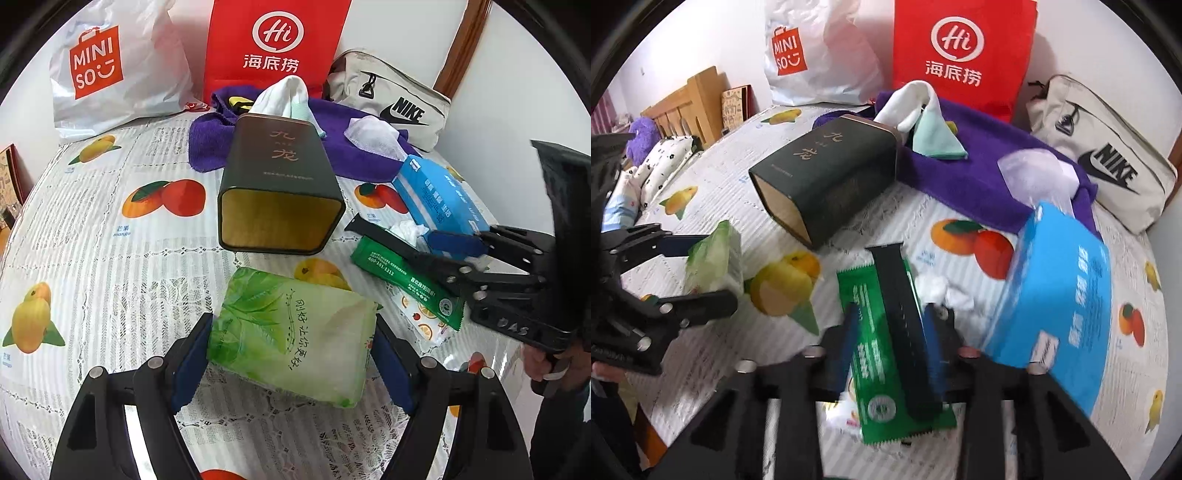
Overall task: Organize soft objects
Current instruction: 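Grasp the black watch strap with the right tool while the left tool holds the wipes pack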
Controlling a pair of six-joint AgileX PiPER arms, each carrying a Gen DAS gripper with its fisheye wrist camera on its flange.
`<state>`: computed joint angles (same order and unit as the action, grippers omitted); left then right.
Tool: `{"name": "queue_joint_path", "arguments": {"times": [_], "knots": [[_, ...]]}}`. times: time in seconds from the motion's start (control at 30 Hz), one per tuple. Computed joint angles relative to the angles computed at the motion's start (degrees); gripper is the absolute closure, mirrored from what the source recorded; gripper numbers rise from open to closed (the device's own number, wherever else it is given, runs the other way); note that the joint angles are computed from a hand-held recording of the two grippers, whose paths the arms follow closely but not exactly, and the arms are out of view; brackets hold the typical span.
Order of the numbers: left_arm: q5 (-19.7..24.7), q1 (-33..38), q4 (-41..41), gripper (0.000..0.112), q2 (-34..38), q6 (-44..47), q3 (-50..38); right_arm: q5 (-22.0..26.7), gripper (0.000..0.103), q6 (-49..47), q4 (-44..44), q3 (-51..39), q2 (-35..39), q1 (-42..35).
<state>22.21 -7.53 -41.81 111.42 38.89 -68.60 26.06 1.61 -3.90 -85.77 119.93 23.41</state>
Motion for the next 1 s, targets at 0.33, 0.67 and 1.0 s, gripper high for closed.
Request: {"name": "queue_joint_path", "arguments": {"times": [0.33, 0.67, 1.0], "knots": [[0.8, 0.7, 0.2, 0.033, 0.0, -0.4, -0.2, 1.4, 0.082, 2.4, -2.0, -3.0, 3.2, 0.2], [1.0, 0.8, -0.2, 0.033, -0.2, -0.1, 0.2, 3.1, 0.082, -6.1, 10.0, 0.4, 0.6, -1.8], [1.6, 0.4, 2.2, 0.033, 0.0, -2.4, -0.5, -0.5, 0.081, 1.0, -0.3, 0.9, 2.4, 0.8]]}}
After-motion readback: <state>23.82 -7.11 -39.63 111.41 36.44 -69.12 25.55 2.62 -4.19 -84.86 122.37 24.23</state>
